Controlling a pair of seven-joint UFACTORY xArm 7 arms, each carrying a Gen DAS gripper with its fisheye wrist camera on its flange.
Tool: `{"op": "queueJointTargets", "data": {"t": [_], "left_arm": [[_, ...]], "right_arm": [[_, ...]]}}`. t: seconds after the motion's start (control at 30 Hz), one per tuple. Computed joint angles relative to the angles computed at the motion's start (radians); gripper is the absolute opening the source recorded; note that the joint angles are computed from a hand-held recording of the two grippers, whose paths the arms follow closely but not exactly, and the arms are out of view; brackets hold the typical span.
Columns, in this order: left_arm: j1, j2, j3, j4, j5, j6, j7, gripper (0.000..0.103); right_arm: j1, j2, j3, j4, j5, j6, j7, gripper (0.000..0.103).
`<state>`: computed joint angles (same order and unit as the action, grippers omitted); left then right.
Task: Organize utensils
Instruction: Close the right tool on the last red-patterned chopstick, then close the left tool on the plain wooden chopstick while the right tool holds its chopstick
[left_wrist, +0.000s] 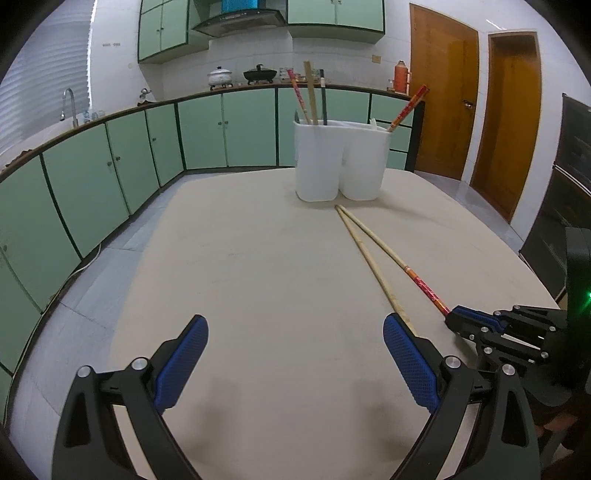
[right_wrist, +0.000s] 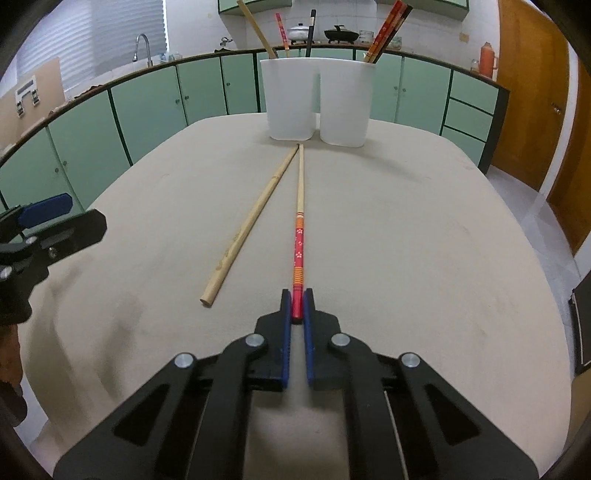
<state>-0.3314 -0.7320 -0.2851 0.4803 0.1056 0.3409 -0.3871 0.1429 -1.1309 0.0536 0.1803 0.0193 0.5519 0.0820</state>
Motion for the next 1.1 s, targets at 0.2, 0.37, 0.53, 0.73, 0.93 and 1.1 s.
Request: {"op": "queueJointTargets", "data": {"t": [0.2, 0.37, 0.53, 0.73, 0.93, 1.1], "left_arm": [[-0.035, 0.029, -0.003, 0.017, -0.017, -0.001, 0.001, 0.094], [-0.063, 0.087, -0.022, 0.049, -0.037, -0.001, -0.028, 0.093], [-0.086, 0.154, -0.039, 0.086, -0.045, 0.007, -0.061, 0.088], [-0.096, 0.229, -0.062, 0.135, -0.023, 0.039, -0.101, 0.072], [-0.059, 0.266, -0.112, 0.169, 0.063, 0.069, -0.176, 0.061], [-0.063, 0.268, -0.104, 0.176, 0.097, 0.073, -0.210, 0.034]], "right_arm": [[-0.032, -0.064, -0.043, -0.002, 0.005, 0.036, -0.024, 0.005], [-0.095, -0.119, -0.072, -0.001, -0.007, 0.072, -0.057, 0.005], [-0.143, -0.172, -0.102, -0.019, -0.005, 0.114, -0.090, 0.005], [-0.167, -0.199, -0.127, -0.028, 0.016, 0.127, -0.125, 0.005], [-0.185, -0.211, -0.149, -0.027, 0.035, 0.136, -0.155, 0.005], [-0.192, -0.213, -0.146, -0.027, 0.047, 0.139, -0.168, 0.005]]}}
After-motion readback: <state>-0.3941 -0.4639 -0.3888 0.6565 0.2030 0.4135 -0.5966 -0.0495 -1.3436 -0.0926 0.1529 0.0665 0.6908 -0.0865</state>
